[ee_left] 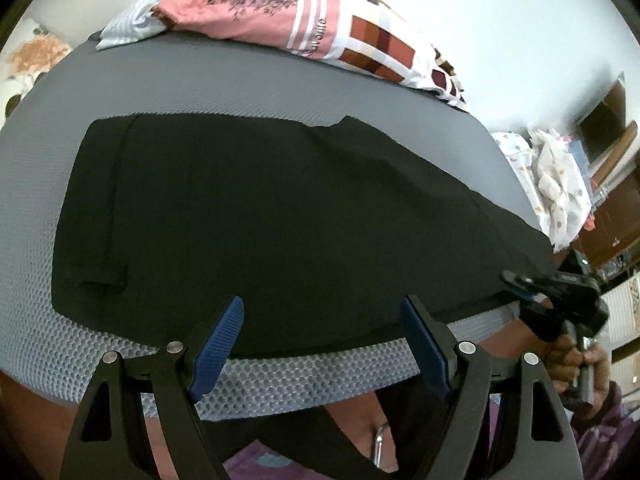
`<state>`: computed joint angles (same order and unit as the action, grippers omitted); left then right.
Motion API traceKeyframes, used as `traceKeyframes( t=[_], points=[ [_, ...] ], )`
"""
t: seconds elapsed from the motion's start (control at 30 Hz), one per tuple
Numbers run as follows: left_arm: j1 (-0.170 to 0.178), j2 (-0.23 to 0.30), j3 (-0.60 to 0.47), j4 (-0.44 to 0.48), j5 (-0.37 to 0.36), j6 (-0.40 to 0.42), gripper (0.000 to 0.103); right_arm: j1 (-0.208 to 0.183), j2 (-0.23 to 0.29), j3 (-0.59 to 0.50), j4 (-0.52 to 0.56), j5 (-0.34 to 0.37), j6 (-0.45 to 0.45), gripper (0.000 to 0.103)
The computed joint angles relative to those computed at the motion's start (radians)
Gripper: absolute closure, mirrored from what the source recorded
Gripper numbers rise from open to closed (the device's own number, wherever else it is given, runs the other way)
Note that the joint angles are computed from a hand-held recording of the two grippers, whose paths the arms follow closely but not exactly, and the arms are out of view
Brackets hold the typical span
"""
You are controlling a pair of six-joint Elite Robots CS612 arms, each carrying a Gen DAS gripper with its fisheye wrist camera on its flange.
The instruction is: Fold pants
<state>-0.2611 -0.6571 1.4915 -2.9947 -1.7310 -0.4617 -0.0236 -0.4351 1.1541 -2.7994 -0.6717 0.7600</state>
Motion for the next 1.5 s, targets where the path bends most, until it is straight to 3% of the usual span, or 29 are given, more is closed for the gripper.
traceKeyframes(
  t=[0.23,0.37,0.43,0.57,0.63,0.77,0.9,1.0,1.03,1.1,1.23,1.5],
  points=[
    [0.007,0.006,-0.007,0.028,-0.012,-0.020,0.024,-0.005,-0.034,0.043,0.086,0.015,-0.080,0.097],
    [0.002,0.011,-0.019,0.087,0.003,0.005,0.024,-0.009,-0.016,0.039,0.093,0.034,-0.044,0.100],
    [0.003,0.014,-0.024,0.103,-0.001,0.007,0.024,-0.009,-0.014,0.035,0.097,0.040,-0.052,0.098],
    [0.004,0.019,-0.028,0.115,0.002,0.003,0.024,-0.018,0.006,0.031,0.054,0.100,0.026,0.096],
    [0.003,0.019,-0.029,0.118,0.010,0.007,0.022,-0.020,0.006,0.031,0.038,0.105,0.022,0.091],
    [-0.001,0.020,-0.030,0.132,0.026,0.026,0.022,-0.045,-0.010,0.059,-0.067,0.062,0.021,0.075],
    [-0.002,0.021,-0.033,0.137,0.031,0.033,0.022,-0.095,-0.011,0.094,-0.227,0.006,0.136,0.074],
    [-0.002,0.022,-0.033,0.133,0.026,0.024,0.022,-0.131,-0.013,0.109,-0.307,-0.065,0.186,0.079],
    [-0.001,0.022,-0.033,0.131,0.023,0.020,0.022,-0.141,-0.016,0.113,-0.315,-0.089,0.183,0.087],
    [0.001,0.023,-0.033,0.127,0.015,0.016,0.022,-0.158,-0.031,0.120,-0.302,-0.162,0.132,0.094],
    [0.004,0.025,-0.034,0.124,0.009,0.019,0.022,-0.198,-0.032,0.147,-0.387,-0.233,0.236,0.096],
    [0.000,0.026,-0.037,0.129,0.020,0.043,0.019,-0.227,-0.026,0.160,-0.454,-0.273,0.262,0.100]
  ],
)
